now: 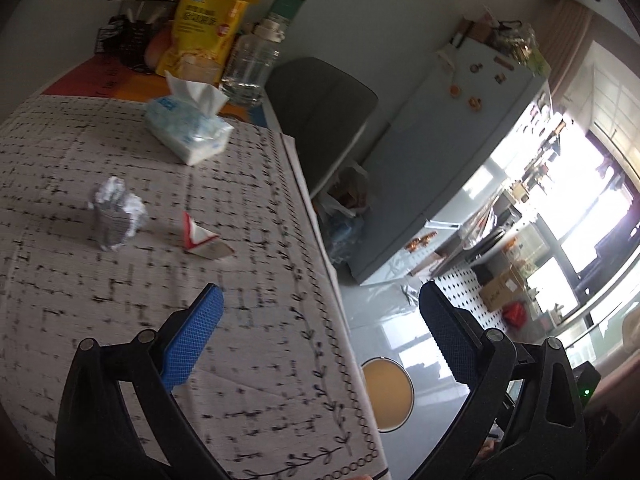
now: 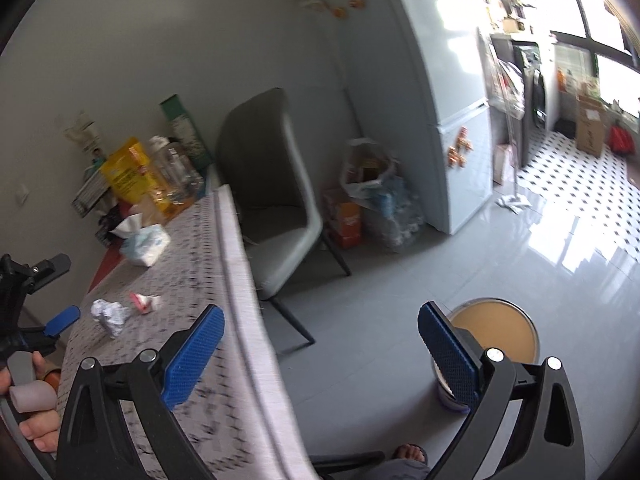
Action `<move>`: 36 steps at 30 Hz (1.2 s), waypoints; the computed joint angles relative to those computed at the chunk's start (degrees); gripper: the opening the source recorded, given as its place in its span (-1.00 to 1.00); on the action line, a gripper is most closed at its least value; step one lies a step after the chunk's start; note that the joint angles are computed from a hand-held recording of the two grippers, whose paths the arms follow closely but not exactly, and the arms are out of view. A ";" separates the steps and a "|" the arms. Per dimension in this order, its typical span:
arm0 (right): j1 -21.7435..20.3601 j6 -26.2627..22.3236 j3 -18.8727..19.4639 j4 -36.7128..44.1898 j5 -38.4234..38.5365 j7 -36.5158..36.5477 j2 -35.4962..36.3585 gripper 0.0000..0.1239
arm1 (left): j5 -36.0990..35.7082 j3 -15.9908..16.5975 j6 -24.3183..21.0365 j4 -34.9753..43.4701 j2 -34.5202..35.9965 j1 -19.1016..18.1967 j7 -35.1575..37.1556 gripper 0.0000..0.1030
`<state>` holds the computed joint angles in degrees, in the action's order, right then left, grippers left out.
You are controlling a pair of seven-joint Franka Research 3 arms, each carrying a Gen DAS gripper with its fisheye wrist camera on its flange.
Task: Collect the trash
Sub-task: 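Move both grippers back toward the foil and paper left on the table, then grasp the crumpled foil ball with the left gripper while the right grasps the red-white paper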
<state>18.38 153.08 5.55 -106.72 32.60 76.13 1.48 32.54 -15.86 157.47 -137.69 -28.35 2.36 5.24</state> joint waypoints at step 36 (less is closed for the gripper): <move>11.28 -8.19 5.25 17.77 -9.57 5.11 12.81 0.45 | -8.72 10.49 7.82 -19.83 -10.04 11.68 5.71 0.88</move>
